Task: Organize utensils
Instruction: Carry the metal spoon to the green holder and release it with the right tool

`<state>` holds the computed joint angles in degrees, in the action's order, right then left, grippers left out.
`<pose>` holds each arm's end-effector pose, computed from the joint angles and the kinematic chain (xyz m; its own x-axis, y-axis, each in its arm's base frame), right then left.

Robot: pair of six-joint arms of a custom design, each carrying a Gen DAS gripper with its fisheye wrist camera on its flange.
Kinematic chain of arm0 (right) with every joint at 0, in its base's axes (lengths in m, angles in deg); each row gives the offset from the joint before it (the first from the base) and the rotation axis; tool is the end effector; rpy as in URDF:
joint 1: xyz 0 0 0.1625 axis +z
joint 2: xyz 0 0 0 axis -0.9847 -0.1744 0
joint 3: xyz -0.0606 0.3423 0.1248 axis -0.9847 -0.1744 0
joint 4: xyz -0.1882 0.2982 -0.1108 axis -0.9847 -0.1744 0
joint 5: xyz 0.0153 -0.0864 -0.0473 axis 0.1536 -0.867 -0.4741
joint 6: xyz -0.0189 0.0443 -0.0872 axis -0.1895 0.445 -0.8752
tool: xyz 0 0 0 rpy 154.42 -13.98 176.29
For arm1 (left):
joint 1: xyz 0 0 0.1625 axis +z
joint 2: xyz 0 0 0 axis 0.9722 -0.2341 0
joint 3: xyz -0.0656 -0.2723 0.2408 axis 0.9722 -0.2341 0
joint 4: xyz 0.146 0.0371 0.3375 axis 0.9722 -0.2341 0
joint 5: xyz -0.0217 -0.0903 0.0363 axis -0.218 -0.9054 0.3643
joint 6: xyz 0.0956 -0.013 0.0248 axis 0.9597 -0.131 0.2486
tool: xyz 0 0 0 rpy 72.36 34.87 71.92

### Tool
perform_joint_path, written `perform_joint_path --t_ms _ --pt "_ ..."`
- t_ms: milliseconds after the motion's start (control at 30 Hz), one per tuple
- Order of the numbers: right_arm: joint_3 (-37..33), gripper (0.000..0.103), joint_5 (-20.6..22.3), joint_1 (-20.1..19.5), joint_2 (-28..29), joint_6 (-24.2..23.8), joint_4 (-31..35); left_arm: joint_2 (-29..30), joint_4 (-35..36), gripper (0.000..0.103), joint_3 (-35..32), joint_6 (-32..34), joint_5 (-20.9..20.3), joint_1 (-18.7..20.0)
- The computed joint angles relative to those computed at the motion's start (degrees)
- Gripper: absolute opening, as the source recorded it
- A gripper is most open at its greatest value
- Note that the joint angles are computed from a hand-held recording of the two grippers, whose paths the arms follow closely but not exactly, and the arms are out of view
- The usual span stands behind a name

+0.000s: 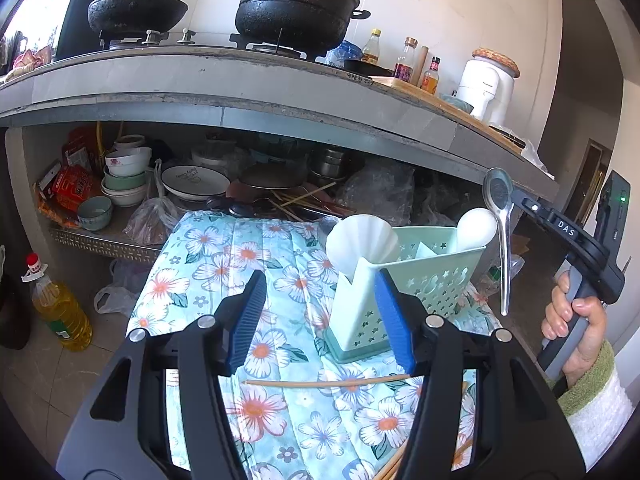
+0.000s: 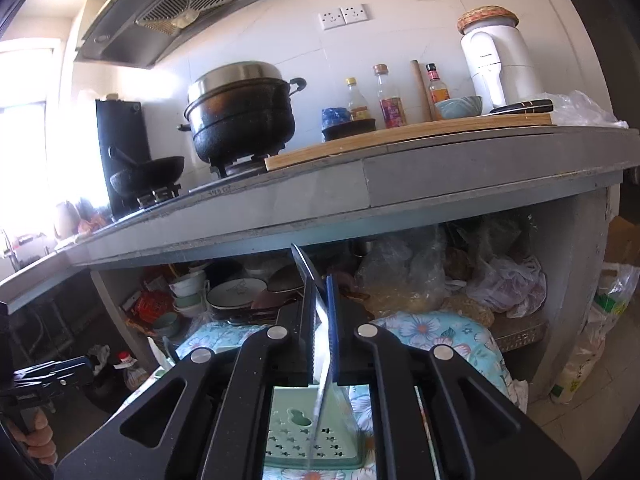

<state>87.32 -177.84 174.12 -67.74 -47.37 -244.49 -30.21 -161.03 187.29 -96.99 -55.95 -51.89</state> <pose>0.1556 -0.4003 0.3845 -0.8656 -0.1427 0.4799 -0.5007 0.2503 -0.8287 -0.3085 -0.3709 0.2122 -0.8235 0.2893 -0.4880 0.5637 0.5144 -0.6462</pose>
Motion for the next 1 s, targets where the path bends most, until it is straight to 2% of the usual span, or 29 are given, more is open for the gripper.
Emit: perform_joint_path --t_ms 167,367,533,633,700,800,867,900,933,1000 --pt "-1.84 0.004 3.64 0.29 -0.81 1.46 0.79 0.47 -0.92 0.053 -0.26 0.32 -0.14 -0.32" --pt "-6.84 0.004 3.78 3.08 1.83 0.86 2.05 0.36 -0.04 0.053 -0.39 -0.3 0.31 -0.61" --pt "-3.22 0.004 4.36 2.11 -2.3 0.42 5.64 -0.56 0.55 0.053 0.41 -0.91 0.66 -0.51" --pt "0.07 0.007 5.77 -2.32 -8.16 1.08 14.65 -1.08 1.06 0.053 0.77 -1.06 0.01 0.16" --pt "1.59 0.022 7.77 -6.55 -11.88 2.82 21.21 -1.23 1.07 0.053 1.05 -0.9 -0.35 0.52" --pt "2.24 0.033 11.9 -15.06 -15.82 5.94 34.37 -1.14 1.13 0.053 1.27 -0.8 -1.22 1.05" --pt "1.62 0.037 12.89 -18.34 -15.47 5.61 40.12 -0.89 1.24 0.053 1.34 -0.96 -1.91 1.27" --pt "1.17 0.044 13.03 -19.25 -14.8 4.8 41.97 -0.73 1.8 0.053 1.3 -1.31 -2.41 1.36" --pt "0.05 0.047 12.24 -20.19 -13.1 3.52 44.4 -0.56 2.53 0.054 1.26 -1.75 -3.12 1.45" --pt "-1.52 0.051 9.97 -20.5 -10.06 2.04 45.07 -0.37 4.03 0.059 1.34 -2.59 -4.28 1.43"
